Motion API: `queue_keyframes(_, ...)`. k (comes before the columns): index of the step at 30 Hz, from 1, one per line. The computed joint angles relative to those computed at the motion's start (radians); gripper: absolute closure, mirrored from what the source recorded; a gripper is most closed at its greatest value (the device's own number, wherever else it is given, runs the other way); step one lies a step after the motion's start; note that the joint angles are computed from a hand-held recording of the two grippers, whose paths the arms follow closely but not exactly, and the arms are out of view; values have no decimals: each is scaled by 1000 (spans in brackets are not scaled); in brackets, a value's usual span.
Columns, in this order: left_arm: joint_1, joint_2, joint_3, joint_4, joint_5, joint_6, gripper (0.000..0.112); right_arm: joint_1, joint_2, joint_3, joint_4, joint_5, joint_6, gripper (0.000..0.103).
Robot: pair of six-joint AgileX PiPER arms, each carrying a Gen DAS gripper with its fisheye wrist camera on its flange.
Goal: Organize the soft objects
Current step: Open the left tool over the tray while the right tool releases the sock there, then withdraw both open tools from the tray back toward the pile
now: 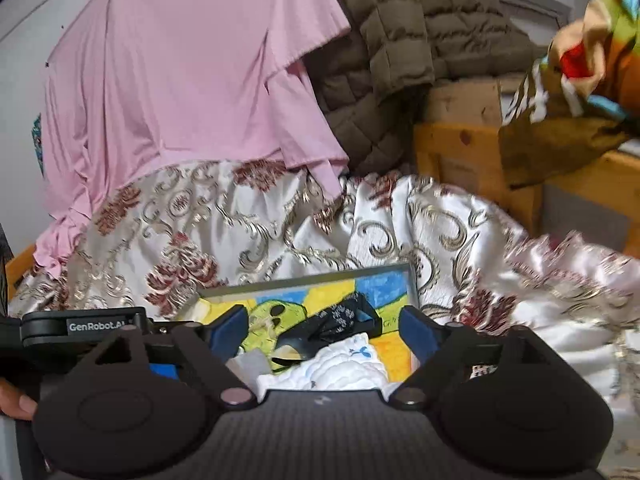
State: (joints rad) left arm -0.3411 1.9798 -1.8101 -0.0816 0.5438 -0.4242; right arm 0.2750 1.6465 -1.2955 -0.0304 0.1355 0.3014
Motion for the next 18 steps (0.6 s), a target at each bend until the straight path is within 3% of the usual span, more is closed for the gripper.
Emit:
queue_keyframes(3, -25, -120, 127, 62, -53, -43, 28, 22, -94, 60, -103, 4, 102, 9)
queue_keyframes(7, -66, -290, 287, 181, -106, -142, 22, 72, -225, 134, -349, 31, 341, 6)
queue_keyframes(10, -109, -417, 404, 333, -135, -287, 17, 119, -312, 173, -484, 70, 471, 3)
queue_keyframes(14, -182, -567, 520, 528, -119, -464, 16, 217, -431, 234, -730, 145, 692, 1)
queue_keyframes(18, -297, -710, 640, 793, -65, -710, 12, 341, -542, 293, -876, 249, 837, 1)
